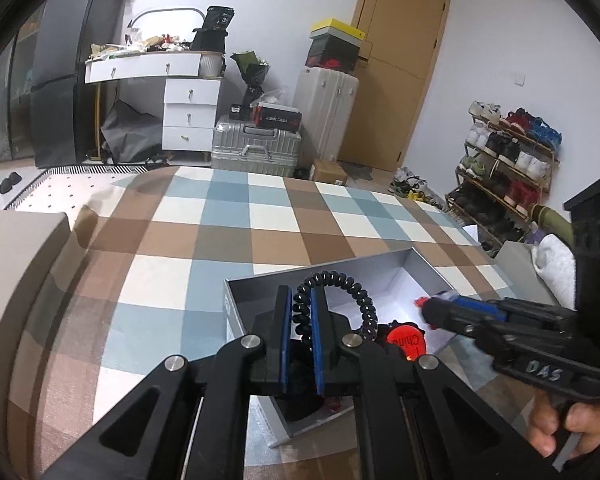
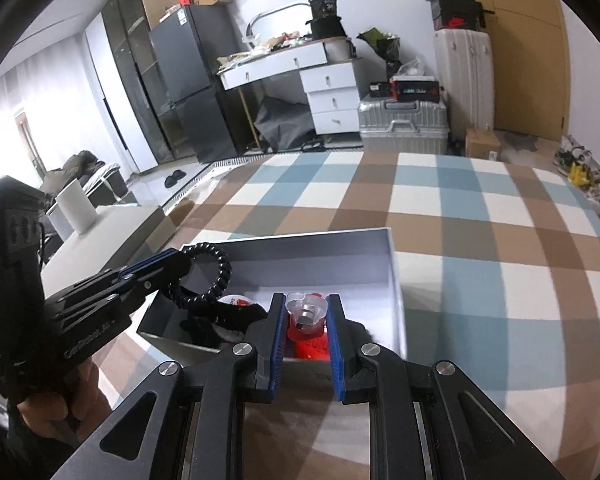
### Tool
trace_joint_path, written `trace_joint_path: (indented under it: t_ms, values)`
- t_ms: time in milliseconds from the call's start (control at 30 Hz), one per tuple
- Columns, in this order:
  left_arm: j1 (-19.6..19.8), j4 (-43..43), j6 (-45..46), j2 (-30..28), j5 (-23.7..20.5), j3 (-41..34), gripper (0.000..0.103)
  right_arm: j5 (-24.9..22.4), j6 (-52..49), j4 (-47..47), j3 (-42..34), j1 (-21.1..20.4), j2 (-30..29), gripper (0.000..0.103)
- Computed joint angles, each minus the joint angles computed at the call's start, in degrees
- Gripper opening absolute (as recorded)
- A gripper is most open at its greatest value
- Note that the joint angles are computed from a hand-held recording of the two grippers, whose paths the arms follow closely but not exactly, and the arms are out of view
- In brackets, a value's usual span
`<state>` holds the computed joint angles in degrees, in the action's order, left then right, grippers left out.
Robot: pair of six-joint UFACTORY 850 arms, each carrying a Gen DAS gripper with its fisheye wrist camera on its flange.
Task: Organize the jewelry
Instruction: 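Carry the bracelet and ring over the grey box with both grippers, then open both grippers to drop the ring and bracelet into the box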
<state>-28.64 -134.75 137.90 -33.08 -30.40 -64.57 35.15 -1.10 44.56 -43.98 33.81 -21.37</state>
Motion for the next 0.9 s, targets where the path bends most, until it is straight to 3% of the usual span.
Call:
trace_joint_path:
  t_ms: [667,900]
  values:
    - [-0.2,-1.3,1.9,0.0,1.2,0.0,0.005,-7.0,-6.1,5.0,-2.7,0.4,-1.2,0.019]
    - [0.1,-0.3,0.8,0.1,-1.5,0.5,0.005,-5.7,-6.2,5.8,-2.2,0.6,-0.9,0.019]
